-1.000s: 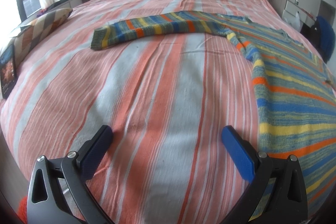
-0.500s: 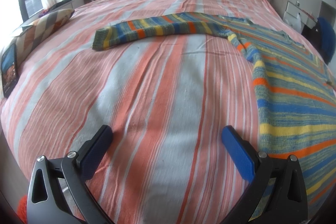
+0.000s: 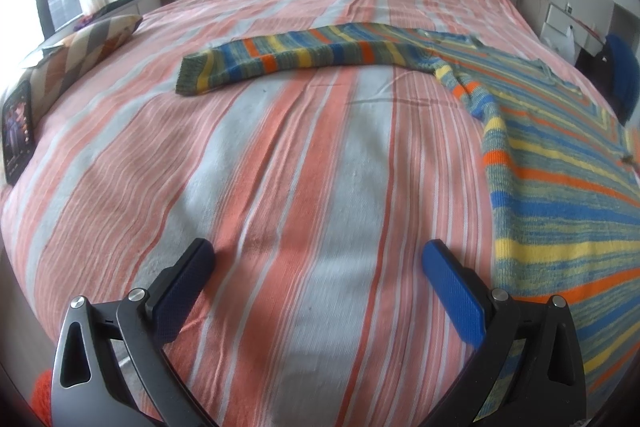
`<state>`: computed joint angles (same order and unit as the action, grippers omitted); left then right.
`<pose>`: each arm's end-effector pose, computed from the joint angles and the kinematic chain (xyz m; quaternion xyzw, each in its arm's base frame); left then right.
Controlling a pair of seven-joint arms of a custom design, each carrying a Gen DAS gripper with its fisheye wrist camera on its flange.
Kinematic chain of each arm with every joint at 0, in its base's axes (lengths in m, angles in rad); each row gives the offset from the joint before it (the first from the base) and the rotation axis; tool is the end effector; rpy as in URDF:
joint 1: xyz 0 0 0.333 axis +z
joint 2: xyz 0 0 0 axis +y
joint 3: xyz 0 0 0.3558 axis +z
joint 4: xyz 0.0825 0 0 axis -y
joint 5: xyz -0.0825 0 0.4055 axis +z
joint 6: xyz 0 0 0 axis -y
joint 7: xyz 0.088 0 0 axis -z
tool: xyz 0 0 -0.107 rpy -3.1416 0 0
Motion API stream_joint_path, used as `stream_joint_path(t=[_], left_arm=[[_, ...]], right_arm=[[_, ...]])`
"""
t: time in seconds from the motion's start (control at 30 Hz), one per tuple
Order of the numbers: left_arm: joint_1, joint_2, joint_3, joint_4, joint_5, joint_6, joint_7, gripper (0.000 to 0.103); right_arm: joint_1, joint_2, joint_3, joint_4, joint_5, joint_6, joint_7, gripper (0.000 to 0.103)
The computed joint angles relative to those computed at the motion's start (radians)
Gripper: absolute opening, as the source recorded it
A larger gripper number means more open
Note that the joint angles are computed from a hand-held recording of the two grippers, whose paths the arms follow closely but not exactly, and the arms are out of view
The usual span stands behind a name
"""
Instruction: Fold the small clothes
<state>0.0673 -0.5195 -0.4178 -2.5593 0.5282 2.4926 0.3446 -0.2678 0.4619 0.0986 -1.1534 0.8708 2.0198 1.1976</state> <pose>0.3964 -0.1606 0.4948 -0.8121 0.4720 -0.1740 0.2957 0.7578 -0.1059 0.6392 -0.6109 0.6408 0.0510 0.4622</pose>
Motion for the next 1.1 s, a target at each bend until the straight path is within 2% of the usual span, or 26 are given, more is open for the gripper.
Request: stream_joint_path(t=[0.07,0.17,0.23,0.27,0.3,0.33,0.47,0.57,0.67,0.7,0.83,0.87,0.9,0.93,0.97,1.03,1.1], left_arm=[[-0.002,0.000,0.003,-0.001,-0.001,0.004,0.003,0.103],[0.001,0.002,0.003,-0.003,0.000,0.013,0.003,0.103],[0.002,0.001,0.001,-0.003,0.000,0.012,0.002,0.103],[0.003,0.001,0.001,-0.003,0.001,0.013,0.001,0.103],[0.001,0.001,0.003,-0.004,-0.001,0.014,0.003,0.103],[0.002,0.002,0.003,-0.004,-0.001,0.016,0.003,0.103],[0.005,0.003,0.000,-0.002,-0.001,0.013,0.002,0.103],[0.005,0.000,-0.001,-0.004,0.001,0.010,-0.001,0.103],[0.006,-0.001,-0.002,-0.004,0.003,0.009,-0.003,0.103],[0.005,-0.003,-0.003,-0.004,0.004,0.007,-0.004,0.103],[0.011,-0.003,-0.014,-0.004,0.020,0.002,-0.021,0.103],[0.011,-0.004,-0.014,-0.005,0.023,0.003,-0.023,0.103],[0.010,-0.004,-0.014,-0.006,0.024,0.004,-0.025,0.103],[0.008,-0.004,-0.012,-0.006,0.025,0.004,-0.025,0.103],[0.007,-0.004,-0.011,-0.006,0.025,0.005,-0.025,0.103],[0.005,-0.005,-0.012,-0.006,0.027,0.003,-0.026,0.103],[0.004,-0.005,-0.013,-0.006,0.028,0.001,-0.029,0.103]], right_arm=[[0.035,-0.007,0.037,0.031,0.010,-0.034,-0.035,0.003],[0.128,0.028,0.079,0.107,-0.007,-0.078,-0.042,0.004],[0.175,0.054,0.108,0.124,0.003,-0.086,-0.063,0.009],[0.187,0.062,0.111,0.123,0.025,-0.103,-0.073,0.037],[0.197,0.099,0.133,0.156,0.027,-0.149,-0.051,0.076],[0.209,0.113,0.134,0.162,0.024,-0.169,-0.032,0.081],[0.206,0.094,0.129,0.084,0.062,-0.145,-0.024,0.081],[0.192,0.053,0.093,0.022,0.028,-0.126,-0.050,0.081],[0.188,0.012,0.037,-0.041,-0.066,-0.105,-0.053,0.078],[0.177,0.015,0.026,-0.046,-0.083,-0.116,-0.052,0.074],[0.129,0.040,0.023,-0.065,-0.085,-0.214,-0.050,0.073],[0.129,0.043,0.016,-0.077,-0.111,-0.214,-0.034,0.072],[0.163,0.021,-0.023,-0.124,-0.184,-0.158,-0.016,0.071],[0.172,0.003,-0.027,-0.160,-0.234,-0.108,-0.010,0.068],[0.195,-0.039,-0.050,-0.231,-0.290,-0.020,-0.030,0.065],[0.190,-0.117,-0.049,-0.347,-0.298,0.108,-0.083,0.065],[0.170,-0.196,-0.045,-0.445,-0.255,0.169,-0.157,0.066]])
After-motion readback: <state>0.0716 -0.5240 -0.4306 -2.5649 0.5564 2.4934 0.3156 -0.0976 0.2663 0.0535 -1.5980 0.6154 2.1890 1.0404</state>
